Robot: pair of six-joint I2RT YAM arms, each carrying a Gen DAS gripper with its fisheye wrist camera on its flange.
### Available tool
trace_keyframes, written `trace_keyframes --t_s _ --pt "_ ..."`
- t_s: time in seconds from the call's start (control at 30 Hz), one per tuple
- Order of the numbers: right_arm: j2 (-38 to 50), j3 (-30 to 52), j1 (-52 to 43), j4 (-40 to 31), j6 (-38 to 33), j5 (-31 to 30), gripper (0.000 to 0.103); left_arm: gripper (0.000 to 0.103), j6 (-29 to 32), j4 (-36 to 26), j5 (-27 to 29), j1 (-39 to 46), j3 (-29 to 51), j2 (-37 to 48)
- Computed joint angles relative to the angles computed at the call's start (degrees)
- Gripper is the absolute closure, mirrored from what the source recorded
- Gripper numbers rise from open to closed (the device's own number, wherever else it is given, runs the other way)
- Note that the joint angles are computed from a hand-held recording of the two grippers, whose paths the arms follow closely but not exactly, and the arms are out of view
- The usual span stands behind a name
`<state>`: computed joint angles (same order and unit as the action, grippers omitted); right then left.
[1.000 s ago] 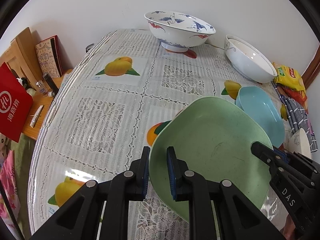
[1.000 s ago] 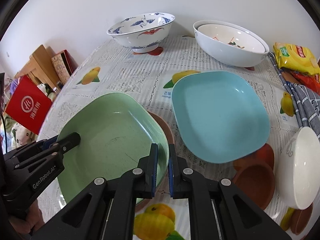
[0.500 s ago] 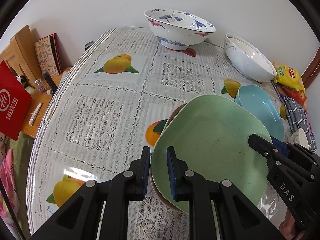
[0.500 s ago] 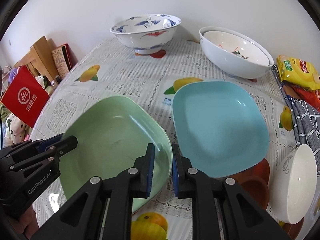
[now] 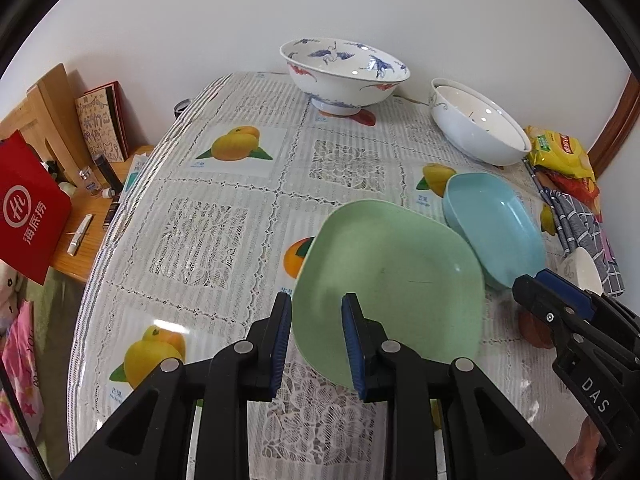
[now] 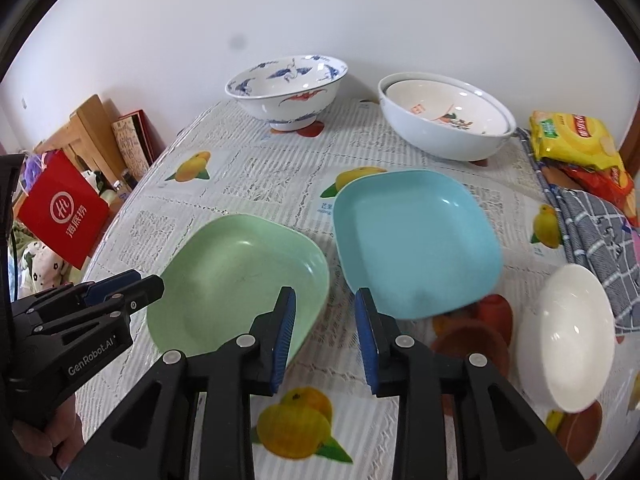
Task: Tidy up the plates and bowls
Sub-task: 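Move both grippers to the blue square plate rim and close on it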
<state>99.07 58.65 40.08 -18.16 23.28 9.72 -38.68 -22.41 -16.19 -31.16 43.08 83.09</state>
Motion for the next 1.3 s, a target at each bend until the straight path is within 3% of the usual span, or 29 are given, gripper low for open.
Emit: trace_keyframes --t_s 0.1,0.23,0.53,0.67,0.87,1.13,1.3 --pt "-4.0 -2.6 0.0 -0.6 1.1 0.8 0.071 0.078 -1.0 -1.9 -1.3 -2.2 0.7 -1.6" --pt "-10.5 -6.5 -0.5 -2.2 2.0 2.8 0.059 0.076 -2.8 -4.4 -3.6 -5.7 2.2 -3.1" --pt "-25.8 -13.6 -4.4 -7.9 2.5 5.9 0.058 0.070 -6.2 -10.4 -8.9 -14.6 10.3 -1.1" --pt "-34.2 -17.0 -9.8 -10.0 0.4 2.1 0.058 0.070 -7.2 -12.3 -10.1 -17.4 14.1 0.9" --pt "-37.5 -17.2 -12.8 -12.6 -1.7 1.6 0.047 0.070 -8.1 -15.6 -12.9 -20.9 20.2 4.8" --pt "-38.2 -16.8 -18.0 -13.2 -4.2 -3.5 0.047 0.070 -8.4 -17.0 -11.7 -20.9 25.0 7.9" --pt "-36.8 -16.3 -17.6 -11.6 -4.4 -2.7 0.047 0.066 -7.8 -17.9 -11.9 -19.8 26.9 9.5"
